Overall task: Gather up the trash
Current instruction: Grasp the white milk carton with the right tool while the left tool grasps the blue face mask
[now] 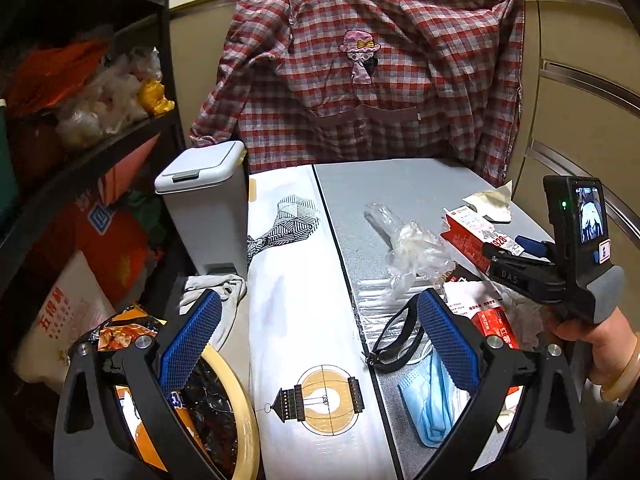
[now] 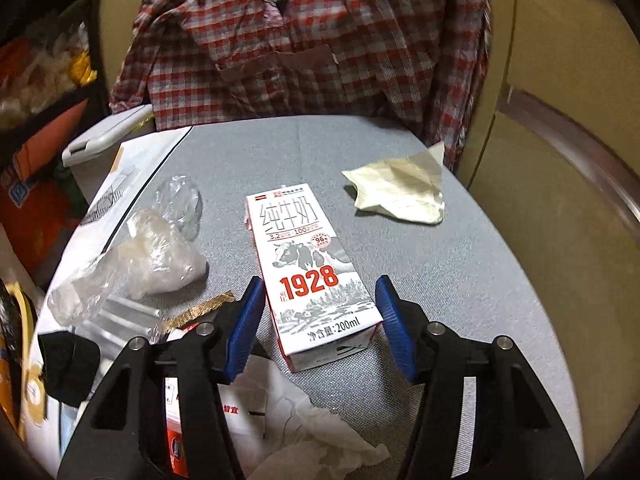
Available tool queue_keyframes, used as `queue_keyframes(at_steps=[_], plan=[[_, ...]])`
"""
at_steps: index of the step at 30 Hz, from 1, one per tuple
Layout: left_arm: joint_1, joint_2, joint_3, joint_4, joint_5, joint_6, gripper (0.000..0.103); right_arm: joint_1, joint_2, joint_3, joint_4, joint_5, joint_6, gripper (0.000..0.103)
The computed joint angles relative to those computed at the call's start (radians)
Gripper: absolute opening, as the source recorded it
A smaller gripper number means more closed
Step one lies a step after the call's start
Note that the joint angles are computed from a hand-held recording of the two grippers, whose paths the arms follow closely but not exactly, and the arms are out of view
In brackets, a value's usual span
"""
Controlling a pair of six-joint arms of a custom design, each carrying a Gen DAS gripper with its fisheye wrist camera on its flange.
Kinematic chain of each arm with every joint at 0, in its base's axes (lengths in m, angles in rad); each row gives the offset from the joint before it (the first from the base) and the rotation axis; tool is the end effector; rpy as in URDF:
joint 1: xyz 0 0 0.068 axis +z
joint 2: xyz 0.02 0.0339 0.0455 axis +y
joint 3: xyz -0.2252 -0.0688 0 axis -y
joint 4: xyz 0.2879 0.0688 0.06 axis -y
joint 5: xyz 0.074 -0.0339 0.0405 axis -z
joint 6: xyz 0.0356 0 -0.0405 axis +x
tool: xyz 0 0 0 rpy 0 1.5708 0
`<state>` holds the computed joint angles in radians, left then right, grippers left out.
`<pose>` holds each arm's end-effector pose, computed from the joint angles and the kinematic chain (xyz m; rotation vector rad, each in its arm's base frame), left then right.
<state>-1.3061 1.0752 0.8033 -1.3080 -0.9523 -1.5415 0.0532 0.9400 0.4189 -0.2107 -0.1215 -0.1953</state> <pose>0.0818 -0.1907 0.1974 -0.2526 2.1801 0.1757 0.2475 0.0175 0.1310 -0.3464 2.2706 0.0666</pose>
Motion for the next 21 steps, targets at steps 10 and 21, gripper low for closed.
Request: queue_keyframes(at_steps=[10, 21], plan=[[-0.034, 0.032, 0.011, -0.003, -0.015, -0.016, 0.095, -0.028, -0.226, -0.100, -0.024, 0.007, 0.041, 0.052], [-0.095, 0.095, -0.032, 0.225, 0.030, 0.053, 0.095, -0.141, -0.537, -0.135, -0.212, -0.083, 0.061, 0.051]])
